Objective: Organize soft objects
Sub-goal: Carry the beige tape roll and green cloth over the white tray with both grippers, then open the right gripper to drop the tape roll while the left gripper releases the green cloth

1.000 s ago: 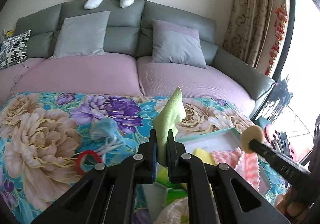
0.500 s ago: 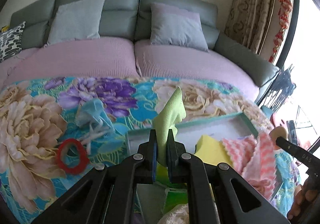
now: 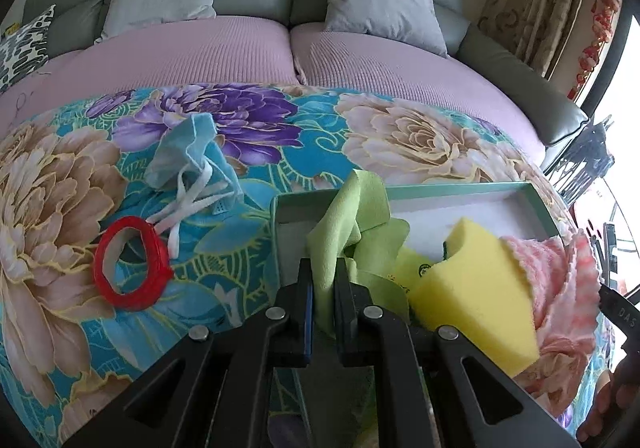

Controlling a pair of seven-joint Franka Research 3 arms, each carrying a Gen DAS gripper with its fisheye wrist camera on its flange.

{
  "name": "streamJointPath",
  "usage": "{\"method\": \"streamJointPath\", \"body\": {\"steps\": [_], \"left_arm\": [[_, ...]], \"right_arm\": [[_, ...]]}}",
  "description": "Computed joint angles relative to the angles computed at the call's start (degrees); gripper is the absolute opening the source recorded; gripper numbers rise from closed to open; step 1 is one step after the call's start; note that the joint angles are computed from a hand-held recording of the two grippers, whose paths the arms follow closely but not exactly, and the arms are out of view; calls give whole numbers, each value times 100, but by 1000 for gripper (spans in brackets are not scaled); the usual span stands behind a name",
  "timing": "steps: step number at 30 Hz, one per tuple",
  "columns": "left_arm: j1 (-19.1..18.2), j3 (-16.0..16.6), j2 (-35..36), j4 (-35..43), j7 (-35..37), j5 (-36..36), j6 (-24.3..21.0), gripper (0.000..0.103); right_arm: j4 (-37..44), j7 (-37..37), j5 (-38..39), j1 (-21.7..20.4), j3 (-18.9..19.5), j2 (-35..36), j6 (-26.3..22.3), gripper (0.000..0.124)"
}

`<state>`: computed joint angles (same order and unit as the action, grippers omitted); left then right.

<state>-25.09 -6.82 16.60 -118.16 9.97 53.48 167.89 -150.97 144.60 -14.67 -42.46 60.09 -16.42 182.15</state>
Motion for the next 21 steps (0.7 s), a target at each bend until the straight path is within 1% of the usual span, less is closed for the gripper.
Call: {"method": "streamJointPath", "body": {"steps": [3,8,11,13,14,18,21], "left_arm": [[25,-31,-11,-15,67,-75,6,9],[115,-153,-50,-58,434,-461,-15,10],[89,-151,-92,-77,522,-557,-80,17],[78,-144,-134,-102,528,-567,-78,25],[79,-140,-154,-118,526,-560,-51,25],[53,-131,-240,-146,471,-466,-85,29],[69,-155,-285,-170,448,-445,-96,33]], "right_arm": [[5,10,-2,-25,33,-15,9,19],[0,33,24,-14,37,-149,-56,19],[-8,76,4,74,-65,-177,-100,19],[1,105,-44,109,-113,-159,-134,23],[11,125,-81,112,-117,-152,-163,25],[28,246,-257,151,-176,-153,-213,25],[34,332,-351,225,-258,-167,-265,25]]}}
